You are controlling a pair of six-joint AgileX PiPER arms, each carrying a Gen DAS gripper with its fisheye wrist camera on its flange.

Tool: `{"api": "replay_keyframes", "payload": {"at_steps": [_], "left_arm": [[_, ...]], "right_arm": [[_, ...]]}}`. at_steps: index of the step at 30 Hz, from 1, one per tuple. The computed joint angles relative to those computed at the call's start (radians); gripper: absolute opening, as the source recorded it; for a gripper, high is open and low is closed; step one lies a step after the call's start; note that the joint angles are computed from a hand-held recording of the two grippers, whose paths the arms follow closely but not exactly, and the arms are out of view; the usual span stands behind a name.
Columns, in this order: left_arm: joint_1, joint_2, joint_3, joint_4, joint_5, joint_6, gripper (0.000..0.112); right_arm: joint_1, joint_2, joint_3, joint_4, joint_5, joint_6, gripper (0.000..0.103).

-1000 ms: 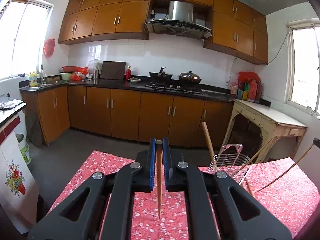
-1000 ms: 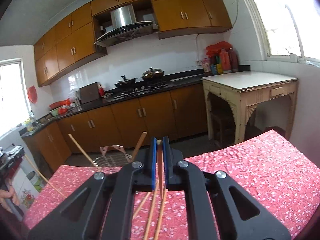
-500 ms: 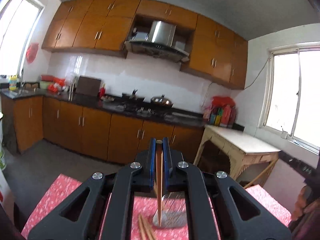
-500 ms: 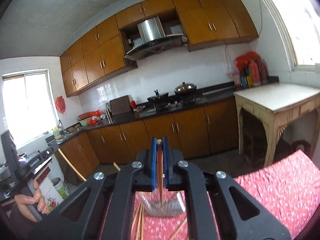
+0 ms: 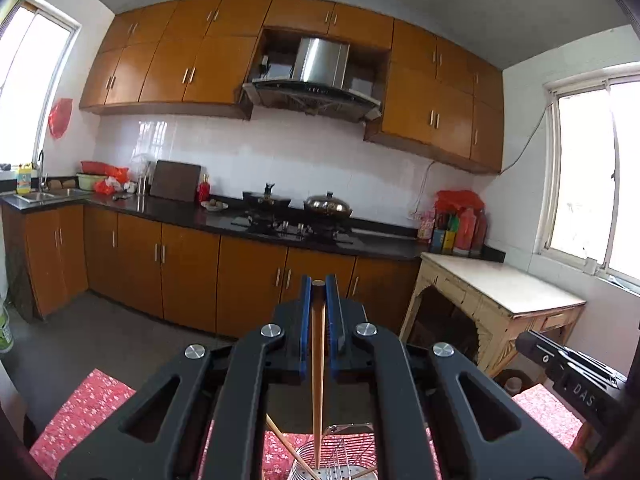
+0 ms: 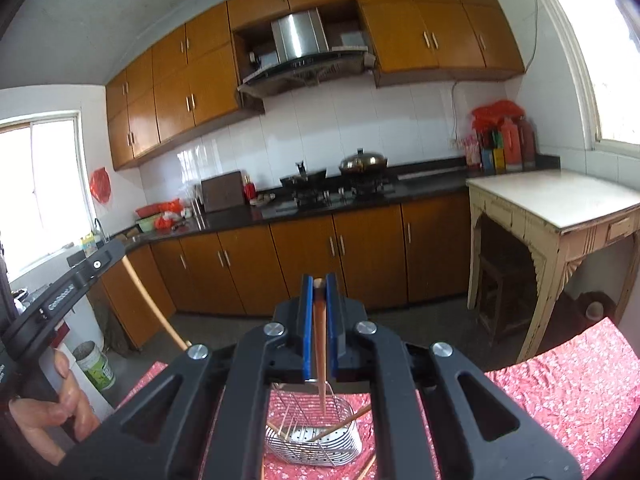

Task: Organize utensils
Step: 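Drop the chopsticks into the wire holder by opening both tools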

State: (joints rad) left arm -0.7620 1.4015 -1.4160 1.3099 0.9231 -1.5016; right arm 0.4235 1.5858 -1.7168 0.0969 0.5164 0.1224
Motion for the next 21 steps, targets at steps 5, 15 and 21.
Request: {"api": "replay_keyframes", "payload": {"at_steps": [5,15,21], "left_arm": [[0.07,0.04,0.021,-0.057,-0.062,-0.011,0.007],[0.126,0.067,0.032,-0.146,-0.093,0.031,0.007],[0.113,0.008,0.077,-0.135,-0.031,0.0,0.057]], "right_arm": [[-0.008,0.068,-0.015,0.05,0.013,-0.037,0.007],[0.012,0.127,-0.022,-0.024,0.014,0.027,0.009],[-0.018,0.035,0.116,-0.164,-0.074,0.159,0.049]]}}
